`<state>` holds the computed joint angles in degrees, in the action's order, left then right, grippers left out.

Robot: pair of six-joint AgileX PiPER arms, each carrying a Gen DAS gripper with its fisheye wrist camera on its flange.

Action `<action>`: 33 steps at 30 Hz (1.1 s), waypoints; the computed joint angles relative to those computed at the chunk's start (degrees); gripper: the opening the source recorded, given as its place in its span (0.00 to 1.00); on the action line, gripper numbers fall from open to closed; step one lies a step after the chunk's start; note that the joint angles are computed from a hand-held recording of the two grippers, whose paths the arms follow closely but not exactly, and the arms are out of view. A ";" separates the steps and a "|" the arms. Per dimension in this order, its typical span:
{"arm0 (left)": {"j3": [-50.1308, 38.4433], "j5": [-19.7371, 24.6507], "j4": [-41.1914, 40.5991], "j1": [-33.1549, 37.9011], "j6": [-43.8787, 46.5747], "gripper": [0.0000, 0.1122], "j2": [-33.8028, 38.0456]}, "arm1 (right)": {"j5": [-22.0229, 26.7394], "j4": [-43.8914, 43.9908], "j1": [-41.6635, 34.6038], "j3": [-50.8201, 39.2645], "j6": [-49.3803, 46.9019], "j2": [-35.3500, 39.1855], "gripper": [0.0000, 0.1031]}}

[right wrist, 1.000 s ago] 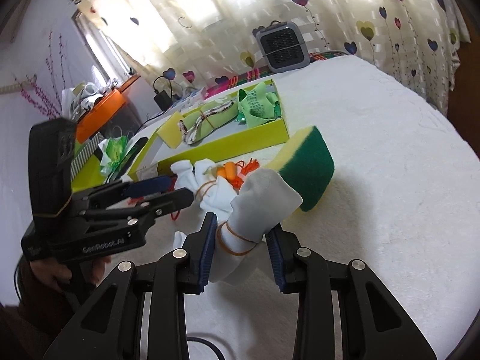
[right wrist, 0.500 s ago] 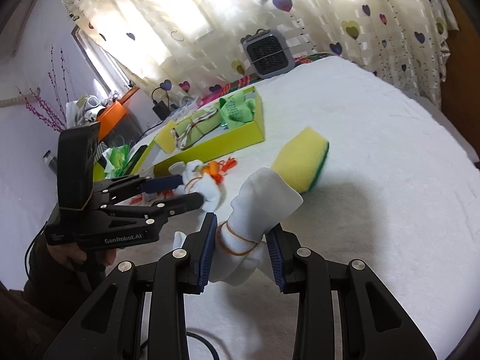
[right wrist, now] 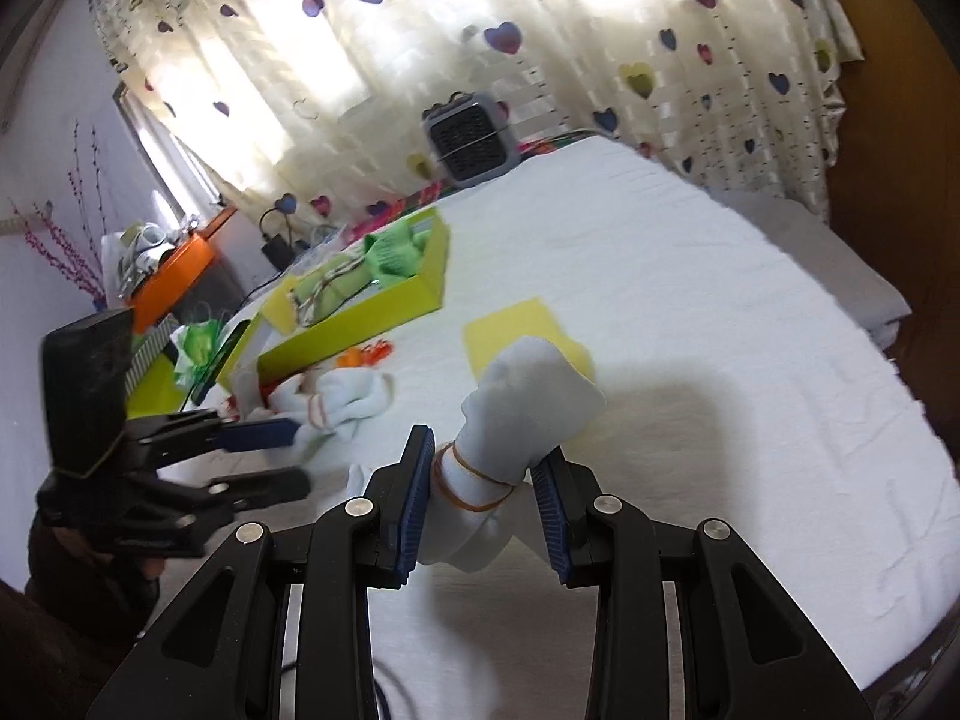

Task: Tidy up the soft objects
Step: 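Lift the sock bundle with the right gripper while the left gripper grasps the white sock bundle, then carry the sock bundles toward the box with both grippers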

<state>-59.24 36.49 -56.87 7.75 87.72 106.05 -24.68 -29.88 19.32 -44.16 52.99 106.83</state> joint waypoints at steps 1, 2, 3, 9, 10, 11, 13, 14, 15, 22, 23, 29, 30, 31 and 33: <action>-0.05 0.20 -0.60 0.20 0.56 0.49 -0.40 | -0.60 -0.37 -0.63 0.44 0.36 -0.19 0.33; -0.07 -0.33 -1.05 0.30 0.85 0.49 -0.85 | -1.25 -0.47 -1.32 1.01 0.40 -0.40 0.33; -0.11 -1.27 -1.54 0.29 1.12 0.49 -1.18 | -2.04 -1.07 -1.87 1.51 0.86 -0.59 0.33; -3.45 -4.47 0.88 -0.06 -2.18 0.49 0.09 | -11.37 -12.53 -6.28 3.23 9.55 0.29 0.33; -4.90 -4.01 2.58 -0.29 -3.83 0.49 1.06 | -10.58 -12.71 -6.23 2.96 9.74 0.45 0.33; -6.09 -4.11 4.50 -0.80 -5.94 0.49 2.13 | -10.82 -13.11 -6.43 2.91 10.01 0.74 0.33; -6.90 -5.07 6.37 -1.71 -7.40 0.49 3.51 | -13.39 -16.29 -7.64 2.72 12.58 1.82 0.33; -7.22 -5.76 7.25 -2.21 -8.11 0.49 4.19 | -14.26 -17.05 -7.94 2.79 13.09 2.11 0.33; -7.43 -6.53 8.10 -2.65 -8.95 0.49 4.67 | -14.08 -17.05 -7.79 2.85 12.91 2.02 0.33; -8.59 -11.57 15.07 -4.90 -16.93 0.49 7.03 | -13.34 -16.46 -6.88 3.19 11.27 1.47 0.33; -8.69 -11.96 15.84 -5.10 -17.87 0.49 7.22 | -13.32 -16.57 -6.81 3.01 11.40 1.76 0.33; -8.76 -14.40 17.49 -5.65 -21.27 0.45 8.10 | -12.92 -17.24 -5.75 1.99 11.98 2.40 0.33; -8.37 -15.27 17.67 -5.88 -21.42 0.42 7.92 | -12.82 -17.31 -5.56 1.82 12.12 2.45 0.33; -8.11 -15.61 17.29 -5.90 -20.94 0.42 7.78 | -12.73 -17.53 -5.42 1.67 12.30 2.47 0.33; -8.28 -15.36 16.90 -5.65 -20.93 0.39 7.92 | -12.56 -17.70 -5.17 1.51 12.31 2.53 0.33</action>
